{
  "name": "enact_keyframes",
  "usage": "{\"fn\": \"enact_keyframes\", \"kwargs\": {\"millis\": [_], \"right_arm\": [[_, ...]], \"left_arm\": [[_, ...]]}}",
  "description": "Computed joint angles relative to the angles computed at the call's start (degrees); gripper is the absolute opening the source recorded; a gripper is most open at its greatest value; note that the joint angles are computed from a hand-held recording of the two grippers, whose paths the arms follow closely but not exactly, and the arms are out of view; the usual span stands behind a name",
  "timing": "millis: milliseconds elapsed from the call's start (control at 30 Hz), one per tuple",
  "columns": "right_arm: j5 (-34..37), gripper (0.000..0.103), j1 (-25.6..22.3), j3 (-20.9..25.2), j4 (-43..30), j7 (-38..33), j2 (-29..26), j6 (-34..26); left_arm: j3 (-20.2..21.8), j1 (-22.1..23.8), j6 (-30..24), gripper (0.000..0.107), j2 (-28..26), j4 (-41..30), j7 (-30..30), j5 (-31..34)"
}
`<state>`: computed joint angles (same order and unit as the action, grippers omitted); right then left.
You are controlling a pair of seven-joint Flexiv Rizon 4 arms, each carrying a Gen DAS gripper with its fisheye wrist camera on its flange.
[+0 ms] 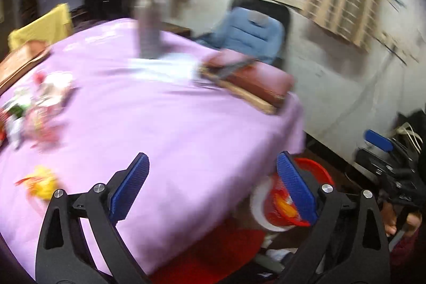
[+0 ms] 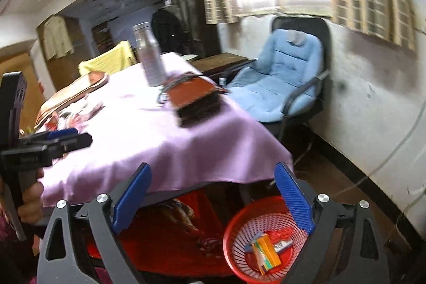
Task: Collect trash
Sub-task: 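Move both tools back to the table toward the yellow mesh bag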
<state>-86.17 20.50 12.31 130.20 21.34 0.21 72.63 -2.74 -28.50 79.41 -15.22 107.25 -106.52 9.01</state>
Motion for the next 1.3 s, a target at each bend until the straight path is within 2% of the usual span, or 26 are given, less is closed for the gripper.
{"fn": "enact_keyframes", "kwargs": {"millis": [133,233,333,500,600,633,800,933,1033,1200,1267,1300], "right_arm": [[0.58,0.095,2.28,0.32,-4.71,-2.79,-3.92,0.58],[0.05,0.096,3.59,-0.53,-8.37,-3.54,-7.21,3.12],[-0.33,0.096,4.96,-1.42,-12.28,-4.1,-10.79,5.9],[3.36,0.096,8.53,-2.65,-18.69,-9.43,-16.59,8.52],[8.51,0.096,11.2,-3.34,-22.21,-15.55,-19.88,9.36],[10.94,0.096,12.04,-3.21,-23.57,-18.41,-21.17,9.35],[21.37,0.096,15.14,-1.96,-29.56,-30.84,-26.51,8.3],[30.25,0.096,16.5,0.65,-36.11,-41.38,-31.73,6.24],[36.56,0.096,17.3,3.63,-42.96,-49.75,-36.68,3.23],[45.89,0.096,18.5,9.67,-57.39,-63.64,-45.95,-4.7],[49.04,0.096,19.1,11.56,-63.02,-68.04,-49.3,-7.55],[50.5,0.096,19.62,12.22,-66.06,-69.75,-50.99,-9.37]], "left_arm": [[7.18,0.12,-1.52,0.096,4.08,2.62,-9.32,7.78],[8.07,3.19,-3.85,0.096,6.37,4.7,-12.15,9.81],[6.54,8.21,-4.84,0.096,7.7,7.91,-9.19,5.38],[1.67,15.95,-3.3,0.096,8.2,13.79,2.59,-9.39],[0.52,17.92,-4.55,0.096,7.89,14.54,8.01,-15.13],[0.93,17.97,-5.0,0.096,7.86,14.43,7.98,-14.66],[5.52,19.1,-8.62,0.096,8.64,11.43,1.19,-3.56],[5.18,22.45,-7.3,0.096,9.72,13.33,5.62,-7.37],[6.17,23.21,-7.57,0.096,9.89,12.44,3.72,-3.39],[6.69,24.66,-6.44,0.096,9.53,12.72,4.02,-2.08],[5.29,26.03,-4.16,0.096,9.59,15.15,9.03,-8.44],[3.69,26.94,-1.89,0.096,9.8,17.08,13.97,-15.17]]}}
